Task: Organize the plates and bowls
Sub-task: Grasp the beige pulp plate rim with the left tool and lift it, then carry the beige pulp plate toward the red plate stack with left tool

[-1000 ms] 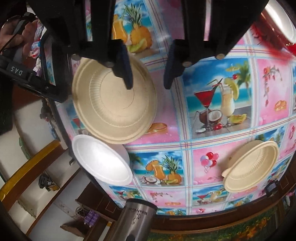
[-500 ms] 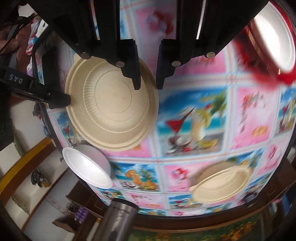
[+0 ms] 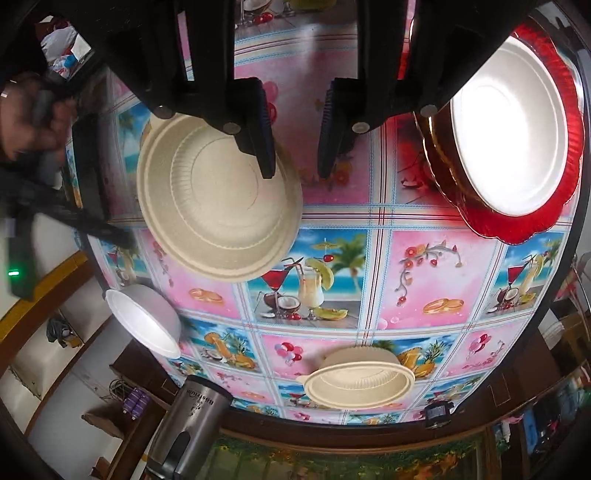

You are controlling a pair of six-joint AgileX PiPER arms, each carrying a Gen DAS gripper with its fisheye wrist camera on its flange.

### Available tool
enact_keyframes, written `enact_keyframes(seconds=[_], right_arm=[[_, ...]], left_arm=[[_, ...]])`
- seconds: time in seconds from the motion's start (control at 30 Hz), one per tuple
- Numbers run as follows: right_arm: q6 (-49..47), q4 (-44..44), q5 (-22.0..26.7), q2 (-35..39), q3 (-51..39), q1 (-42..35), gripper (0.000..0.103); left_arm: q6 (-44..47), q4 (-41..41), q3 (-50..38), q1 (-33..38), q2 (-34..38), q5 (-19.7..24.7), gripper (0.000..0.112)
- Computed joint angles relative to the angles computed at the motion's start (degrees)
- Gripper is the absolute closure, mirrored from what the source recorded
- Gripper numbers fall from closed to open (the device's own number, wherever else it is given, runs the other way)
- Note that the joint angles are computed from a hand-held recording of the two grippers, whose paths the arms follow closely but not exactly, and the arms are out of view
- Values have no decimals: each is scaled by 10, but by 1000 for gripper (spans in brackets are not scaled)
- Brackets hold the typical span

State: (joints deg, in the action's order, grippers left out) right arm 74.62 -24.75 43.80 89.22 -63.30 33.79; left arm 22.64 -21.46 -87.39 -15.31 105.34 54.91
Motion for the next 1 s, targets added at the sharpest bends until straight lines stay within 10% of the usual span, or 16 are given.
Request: enact_keyframes(seconds=[0.3,0.5,0.67,1.0], right_arm=[[147,-183,-30,76,9,32,54],[158,-210,-37,95,6,43,1],[112,-194,-8,113,-14,52,1],[37,-173,15,129,-37,60,1]], left_arm=[[-2,16,22,-10,-18,-17,84],[-19,4,-11,-10,18,4,63],[-52,35,-39,-27,55,6,90],[-52,49,-48,-39,63,-7,90]])
